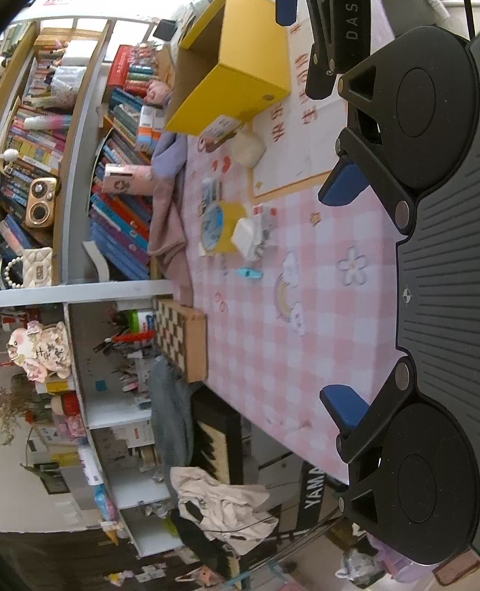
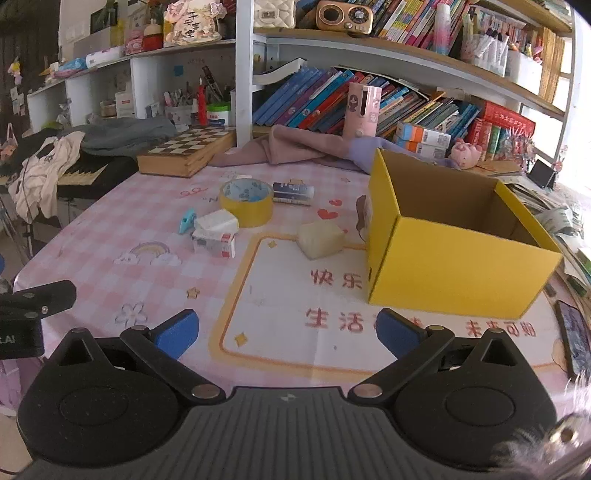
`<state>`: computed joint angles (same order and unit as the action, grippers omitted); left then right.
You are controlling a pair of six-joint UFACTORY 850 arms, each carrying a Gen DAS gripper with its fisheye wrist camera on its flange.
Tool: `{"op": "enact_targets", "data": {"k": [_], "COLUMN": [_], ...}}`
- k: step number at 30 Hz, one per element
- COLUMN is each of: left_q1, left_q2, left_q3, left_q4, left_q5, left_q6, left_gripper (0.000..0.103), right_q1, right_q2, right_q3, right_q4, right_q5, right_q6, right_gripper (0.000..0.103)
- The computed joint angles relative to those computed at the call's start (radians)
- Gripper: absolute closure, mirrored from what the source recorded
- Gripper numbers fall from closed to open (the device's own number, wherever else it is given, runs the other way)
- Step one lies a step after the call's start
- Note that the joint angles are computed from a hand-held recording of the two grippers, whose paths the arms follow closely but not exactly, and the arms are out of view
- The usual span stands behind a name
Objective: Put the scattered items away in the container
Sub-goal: 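Move both tools toward the items, closing the left tool on the white-red medicine box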
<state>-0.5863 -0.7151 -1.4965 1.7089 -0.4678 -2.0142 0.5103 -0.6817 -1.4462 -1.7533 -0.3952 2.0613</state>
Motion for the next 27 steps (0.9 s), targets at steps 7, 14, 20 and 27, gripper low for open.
{"op": "enact_targets", "data": {"k": [7,14,20,27], "left_q1": [0.027,0.05,0.064,0.079], "left_q2": [-0.085,-0.175,-0.26,-0.35], "left_q3": [-0.138,-0.287,-0.425,-0.571], "left_q4": [-0.162,-0.29,-0.442,-0.641], "left_q5": [-0.009,-0.026,-0.016,0.016], "left_q6": [0.158,0.306,0.499,0.727], "left_gripper": [0.0,0.0,0.0,0.004], "right_q1": [-0.037,-0.065,-0.095,-0.117], "right_q2": [-0.077,-0.165,-0.246,-0.343], "right_q3": [-0.12,-0.265,-0.402,-0.565], "right_q4": [-0.013,0.016,0.283,0.677], "right_q5": [0.056,0.102,0.151,0.142], "right_q6": [-0.045,-0.138,-0.396,-0.802], "right_gripper": [0.006,0.019,0.026,0.027]}}
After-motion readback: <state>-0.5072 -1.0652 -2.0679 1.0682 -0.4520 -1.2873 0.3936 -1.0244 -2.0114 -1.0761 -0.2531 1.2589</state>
